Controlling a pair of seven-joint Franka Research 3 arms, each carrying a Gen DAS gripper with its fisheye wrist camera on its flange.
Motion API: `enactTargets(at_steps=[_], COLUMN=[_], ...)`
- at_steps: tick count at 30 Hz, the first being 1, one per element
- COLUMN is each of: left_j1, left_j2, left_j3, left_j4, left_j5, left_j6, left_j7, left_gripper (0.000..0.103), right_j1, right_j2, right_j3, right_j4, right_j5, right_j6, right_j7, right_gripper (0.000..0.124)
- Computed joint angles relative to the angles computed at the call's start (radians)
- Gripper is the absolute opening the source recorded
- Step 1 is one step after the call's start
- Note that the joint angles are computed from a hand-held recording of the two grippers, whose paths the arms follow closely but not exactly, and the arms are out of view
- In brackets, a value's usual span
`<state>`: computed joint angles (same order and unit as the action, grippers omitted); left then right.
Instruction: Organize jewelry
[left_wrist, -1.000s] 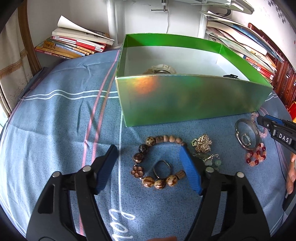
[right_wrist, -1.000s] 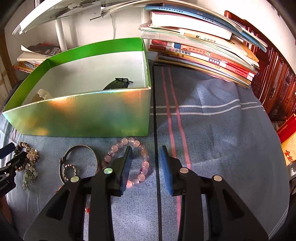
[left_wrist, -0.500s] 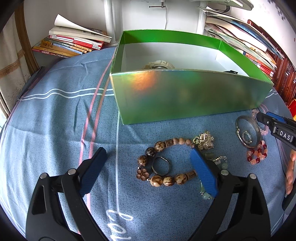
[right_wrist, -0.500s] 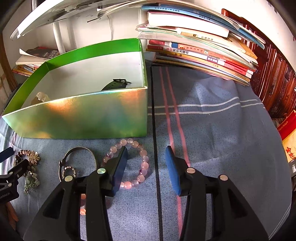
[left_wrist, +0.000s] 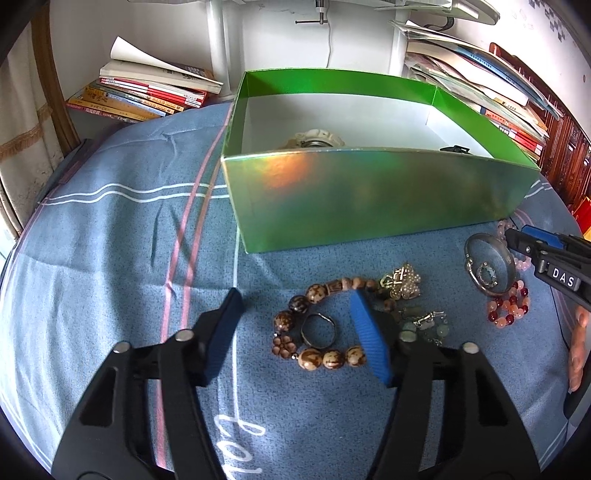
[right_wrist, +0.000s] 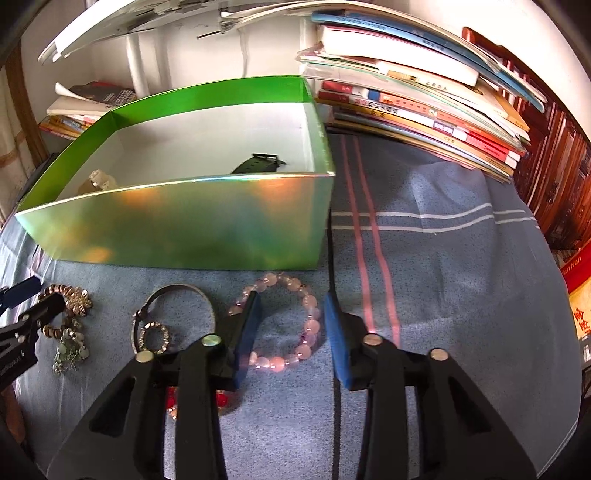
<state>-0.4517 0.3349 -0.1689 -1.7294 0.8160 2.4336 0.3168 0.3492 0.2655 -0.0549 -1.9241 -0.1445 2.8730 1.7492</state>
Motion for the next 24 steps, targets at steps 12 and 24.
enactTargets(at_steps=[12, 24], left_j1=[0.000, -0.007], left_j2=[-0.017, -0.087], left_j3=[0.003, -0.014], left_j4=[-0.019, -0.058], left_j5=[0.031, 0.147], left_j6=[-0.002, 0.017], left_j7=[-0.058, -0.146], left_gripper=[0.011, 0.011], right_j1=[-0.007, -0.062], right_j2=[-0.015, -0.108], right_j3=[0.022, 0.114], right_j4=[-0.029, -0.128], right_j5=[0.033, 0.263], right_j6=[0.047, 0.194], right_j7=[-0.054, -0.261], right_gripper=[0.008, 0.008])
